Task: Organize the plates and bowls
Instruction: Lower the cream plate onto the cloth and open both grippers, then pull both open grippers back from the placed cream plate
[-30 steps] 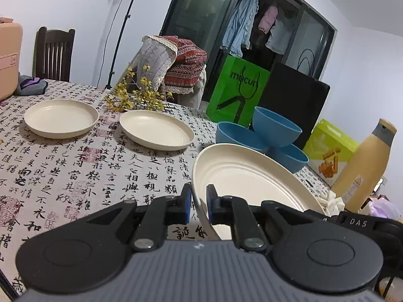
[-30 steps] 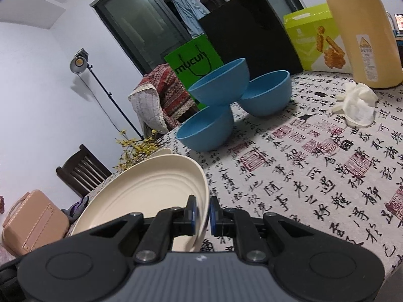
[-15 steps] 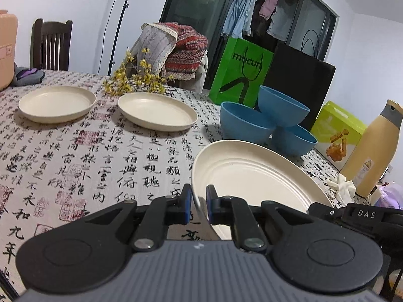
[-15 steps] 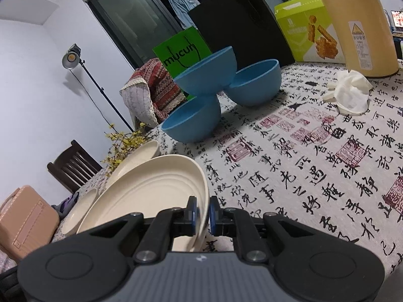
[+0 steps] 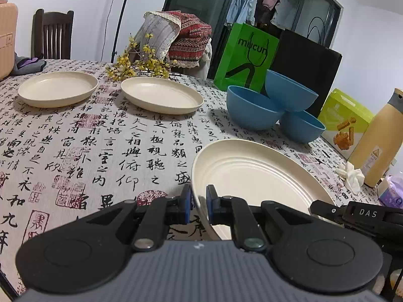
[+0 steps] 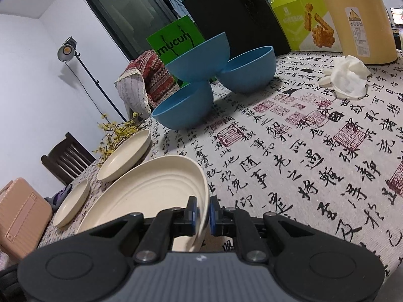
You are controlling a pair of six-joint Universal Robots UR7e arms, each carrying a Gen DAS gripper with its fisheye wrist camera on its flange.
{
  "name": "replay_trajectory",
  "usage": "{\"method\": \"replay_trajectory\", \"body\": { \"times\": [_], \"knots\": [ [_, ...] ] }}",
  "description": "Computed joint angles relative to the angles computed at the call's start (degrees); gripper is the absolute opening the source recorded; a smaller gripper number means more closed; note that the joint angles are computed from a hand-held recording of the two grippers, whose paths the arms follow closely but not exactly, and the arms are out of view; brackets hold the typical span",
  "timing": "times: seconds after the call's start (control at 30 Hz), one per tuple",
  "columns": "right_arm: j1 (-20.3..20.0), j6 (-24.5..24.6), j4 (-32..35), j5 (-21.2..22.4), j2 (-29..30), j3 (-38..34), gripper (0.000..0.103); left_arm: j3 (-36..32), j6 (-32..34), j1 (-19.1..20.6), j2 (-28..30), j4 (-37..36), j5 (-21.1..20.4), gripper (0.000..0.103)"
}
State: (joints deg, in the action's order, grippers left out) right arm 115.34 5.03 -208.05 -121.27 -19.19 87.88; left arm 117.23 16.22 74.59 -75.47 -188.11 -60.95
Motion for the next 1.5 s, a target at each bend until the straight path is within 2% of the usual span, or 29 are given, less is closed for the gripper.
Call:
{"method": "replay_trajectory", "body": {
  "times": [0.03, 0.53, 0.77, 0.83, 0.9, 0.93, 1.0, 1.07, 1.13, 1.17, 1.2, 1.27, 1.33, 1.4, 1.5],
  "knots": [
    [0.0, 0.1, 0.2, -0.1, 0.1, -0.1, 0.010, 0.0, 0.0, 0.1, 0.0, 0.0, 0.0, 0.012],
    [-0.3, -1.2, 2.4, -0.8, 1.1, -1.5, 0.010, -1.2, -2.0, 2.3, 0.6, 3.8, -1.0, 0.012],
    [-0.4, -4.3, 0.9, -1.1, 1.9, -1.8, 0.010, -0.9, -0.6, 2.8, 1.2, 2.5, -1.9, 0.013],
    [-0.6, -4.7, 0.5, -0.9, 1.7, -1.4, 0.012, -1.0, -1.2, 3.2, 0.9, 3.2, -3.2, 0.023],
    [-0.8, -4.8, 0.0, -0.2, 1.2, -0.6, 0.012, -0.7, 0.0, 3.2, 1.0, 1.3, -3.6, 0.052],
    [-0.9, -5.5, -0.9, -0.2, 1.1, -0.4, 0.016, -0.4, 1.0, 3.1, 1.1, -0.4, -3.3, 0.058],
    [-1.0, -7.7, -3.7, -0.2, 1.2, 0.1, 0.031, -0.2, 2.8, 3.3, 1.2, -2.5, -3.7, 0.079],
    [-1.3, -9.5, -6.1, 0.7, 1.1, 0.7, 0.056, -0.8, 2.8, 3.8, 0.8, -1.8, -5.1, 0.084],
    [-1.5, -11.5, -7.5, 1.3, 0.9, 0.7, 0.066, -1.4, 3.4, 4.3, 0.6, -1.4, -6.5, 0.092],
    [-1.3, -13.1, -8.6, 1.1, 1.1, 0.4, 0.067, -1.5, 3.8, 4.4, 0.6, -2.1, -6.7, 0.102],
    [-1.2, -14.6, -9.6, 1.0, 1.3, -0.1, 0.069, -1.5, 4.2, 4.6, 0.6, -3.1, -6.8, 0.103],
    [-1.0, -18.1, -11.3, 1.6, 1.6, -1.0, 0.089, -2.1, 5.0, 4.9, 0.8, -3.3, -7.6, 0.103],
    [-1.0, -21.3, -12.6, 1.8, 2.3, -2.5, 0.100, -3.1, 4.3, 5.2, 0.9, -2.3, -8.2, 0.103],
    [-1.2, -22.5, -12.7, 2.2, 2.7, -3.8, 0.103, -4.1, 3.4, 5.5, 1.2, -1.4, -8.8, 0.103],
    [-2.4, -20.4, -10.3, 4.5, 2.6, -4.7, 0.103, -5.3, 3.5, 6.2, 2.0, -0.6, -10.2, 0.103]
  ]
}}
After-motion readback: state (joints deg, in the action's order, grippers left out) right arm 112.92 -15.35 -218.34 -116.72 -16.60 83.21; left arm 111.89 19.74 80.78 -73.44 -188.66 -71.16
